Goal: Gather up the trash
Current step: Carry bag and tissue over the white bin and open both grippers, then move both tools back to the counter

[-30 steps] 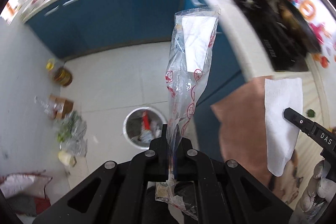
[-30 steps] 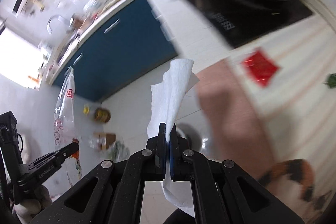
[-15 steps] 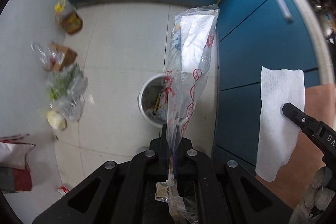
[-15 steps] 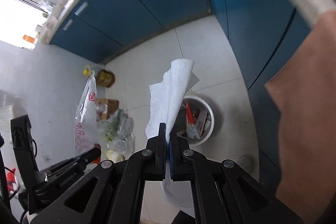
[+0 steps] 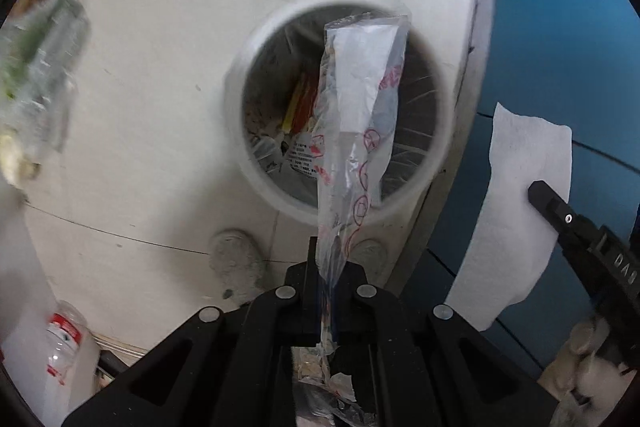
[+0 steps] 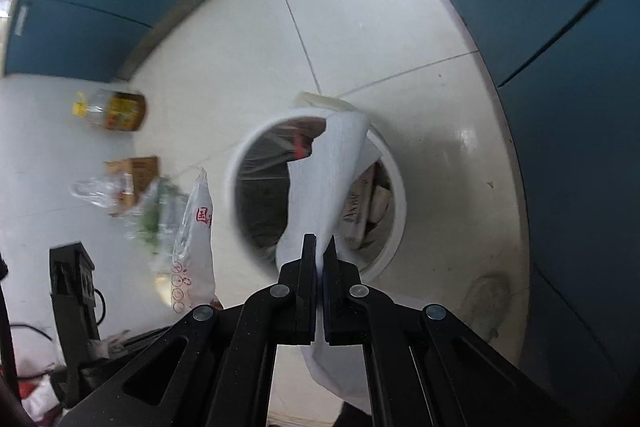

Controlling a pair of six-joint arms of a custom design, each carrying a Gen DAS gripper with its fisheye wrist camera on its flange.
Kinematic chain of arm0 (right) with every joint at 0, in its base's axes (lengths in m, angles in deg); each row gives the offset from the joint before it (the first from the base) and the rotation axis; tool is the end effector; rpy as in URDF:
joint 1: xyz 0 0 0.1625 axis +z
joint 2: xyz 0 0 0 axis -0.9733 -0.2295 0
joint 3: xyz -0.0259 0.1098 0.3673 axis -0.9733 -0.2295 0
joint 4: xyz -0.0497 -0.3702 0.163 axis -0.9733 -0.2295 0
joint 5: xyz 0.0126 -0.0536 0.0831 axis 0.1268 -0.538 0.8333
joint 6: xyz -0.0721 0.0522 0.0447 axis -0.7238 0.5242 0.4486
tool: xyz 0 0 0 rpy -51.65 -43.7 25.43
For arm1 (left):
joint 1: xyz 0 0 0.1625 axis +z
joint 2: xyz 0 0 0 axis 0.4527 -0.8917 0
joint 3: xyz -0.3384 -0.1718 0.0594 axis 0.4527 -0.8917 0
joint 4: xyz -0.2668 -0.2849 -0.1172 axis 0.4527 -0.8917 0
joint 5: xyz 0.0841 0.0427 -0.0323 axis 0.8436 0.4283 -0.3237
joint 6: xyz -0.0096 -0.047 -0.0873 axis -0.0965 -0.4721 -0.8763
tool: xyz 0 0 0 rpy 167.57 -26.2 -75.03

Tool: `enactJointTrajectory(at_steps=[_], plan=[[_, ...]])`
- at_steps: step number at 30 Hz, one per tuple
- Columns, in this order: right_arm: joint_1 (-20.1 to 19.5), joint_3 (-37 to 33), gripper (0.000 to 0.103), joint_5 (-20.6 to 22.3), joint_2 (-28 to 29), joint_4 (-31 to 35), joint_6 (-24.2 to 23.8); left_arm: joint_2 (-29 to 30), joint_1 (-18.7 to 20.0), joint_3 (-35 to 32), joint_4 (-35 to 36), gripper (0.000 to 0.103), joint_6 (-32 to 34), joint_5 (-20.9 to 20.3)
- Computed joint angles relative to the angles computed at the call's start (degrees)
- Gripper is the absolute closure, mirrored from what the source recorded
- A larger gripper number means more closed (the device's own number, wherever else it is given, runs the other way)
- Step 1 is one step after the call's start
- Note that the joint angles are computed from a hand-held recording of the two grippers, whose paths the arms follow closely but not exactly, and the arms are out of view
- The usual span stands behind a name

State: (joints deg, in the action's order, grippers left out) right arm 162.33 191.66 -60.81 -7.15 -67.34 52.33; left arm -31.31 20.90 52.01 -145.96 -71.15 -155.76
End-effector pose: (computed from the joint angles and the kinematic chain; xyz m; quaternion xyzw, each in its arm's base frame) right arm 0.0517 -0.5159 0.2724 -0.2417 -0.9443 0.0885 0.2051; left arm -0.3133 -0.5496 0.0321 -0.0805 0.9479 0.1957 0.2381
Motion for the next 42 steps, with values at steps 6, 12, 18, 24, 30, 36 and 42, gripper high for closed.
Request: enactJointTrajectory(at_steps=[6,12,18,24,30,36,42], plan=[[-5.0,0.3,0.101,-2.6,8.7,-8.7,-5.6,6.7,4.2,-3.1,-0.2,0.102,3.9,0.9],[-7.5,-4.7,0.097,-3.3,14.9,-4.4,-7.3,7.5,4.0,-4.9,2.6,0.091,3.9,5.2],[-6.4,-3.4,0.039,-3.2,11.5,-4.3,-8.1,3.7,1.6,-2.9,4.6,0.0,3.0,10.7],[-0.4,-3.5,0.006,-11.0,6.9,0.7,-7.5,-0.1,-2.8,-2.5,8.9,0.0,-0.4,17.0],[7.1,-4.3,0.0,-16.2,2.2,10.3,-5.0,-4.1,-8.1,-3.4,15.0,0.0,-4.3,22.4],[15.3,-9.5,0.0,-17.0,-1.8,22.9,1.6,-5.6,-14.1,-11.7,24.3,0.0,-9.1,23.4],[25.7,-21.4,0.0,-18.7,-2.4,37.7,9.1,-4.1,-19.3,-25.5,34.4,0.0,-12.5,24.4]])
